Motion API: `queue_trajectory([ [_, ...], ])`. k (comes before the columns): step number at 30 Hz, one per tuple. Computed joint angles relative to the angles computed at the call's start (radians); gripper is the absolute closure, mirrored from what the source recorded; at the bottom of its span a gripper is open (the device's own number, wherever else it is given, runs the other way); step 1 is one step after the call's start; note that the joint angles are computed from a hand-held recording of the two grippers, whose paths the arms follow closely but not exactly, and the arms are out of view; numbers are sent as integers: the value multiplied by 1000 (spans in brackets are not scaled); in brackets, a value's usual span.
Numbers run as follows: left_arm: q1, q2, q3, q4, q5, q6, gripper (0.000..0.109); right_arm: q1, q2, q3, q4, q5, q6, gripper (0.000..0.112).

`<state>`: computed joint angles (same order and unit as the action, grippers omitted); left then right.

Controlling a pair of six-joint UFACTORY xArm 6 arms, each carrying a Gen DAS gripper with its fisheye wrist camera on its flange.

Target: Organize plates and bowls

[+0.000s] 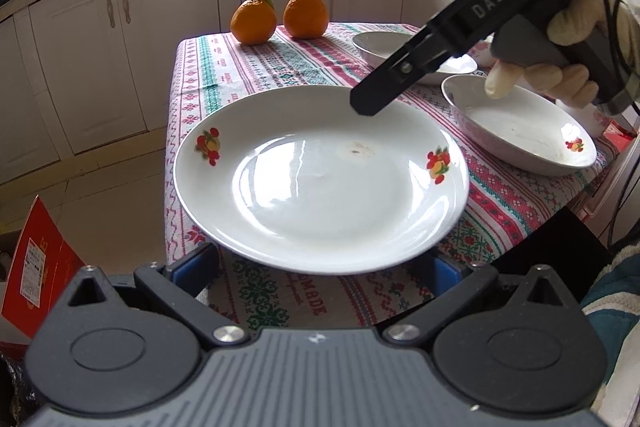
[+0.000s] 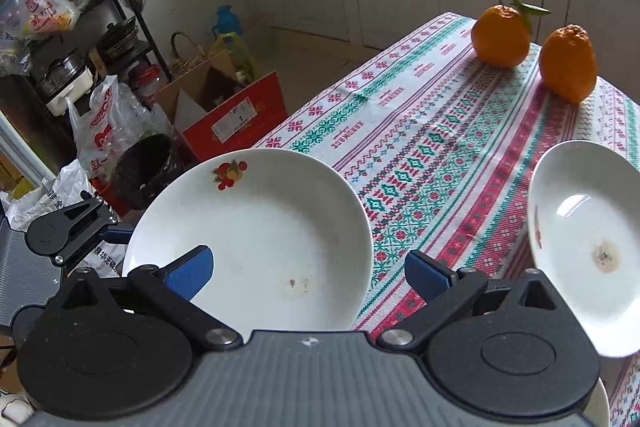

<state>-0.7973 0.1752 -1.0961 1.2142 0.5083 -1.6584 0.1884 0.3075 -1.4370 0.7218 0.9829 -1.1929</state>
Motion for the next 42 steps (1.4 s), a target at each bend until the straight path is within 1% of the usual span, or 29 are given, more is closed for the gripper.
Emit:
queue_trajectory([
  [7, 3, -3, 3, -1, -10, 6, 6, 16, 34, -38, -52, 20, 27, 9],
  [12, 15, -10, 13, 12, -39, 23, 6, 18, 53, -57, -65, 34, 42, 9],
  [14, 14, -16, 16, 21, -29, 23, 6, 17, 65, -73, -65, 46, 50, 9],
  [18, 33, -27, 32, 53, -76, 19, 6, 16, 97, -119, -63, 87, 58, 9],
  [21, 40, -30, 35, 68, -93, 22, 6, 16, 125, -158, -63, 115, 69, 9],
  [23, 49, -30, 37, 66, -111, 28, 6, 14, 146, -188, -63, 140, 83, 11],
  [26, 58, -31, 40, 65, -132, 35, 8, 6, 182, -242, -66, 195, 109, 18],
  [30, 68, -32, 43, 65, -156, 49, 9, 4, 206, -278, -71, 227, 130, 27],
  [36, 82, -33, 45, 27, -183, 96, 10, -4, 267, -371, -58, 311, 170, 28],
  [42, 89, -34, 46, -33, -194, 164, 10, -12, 291, -412, -49, 351, 198, 27],
])
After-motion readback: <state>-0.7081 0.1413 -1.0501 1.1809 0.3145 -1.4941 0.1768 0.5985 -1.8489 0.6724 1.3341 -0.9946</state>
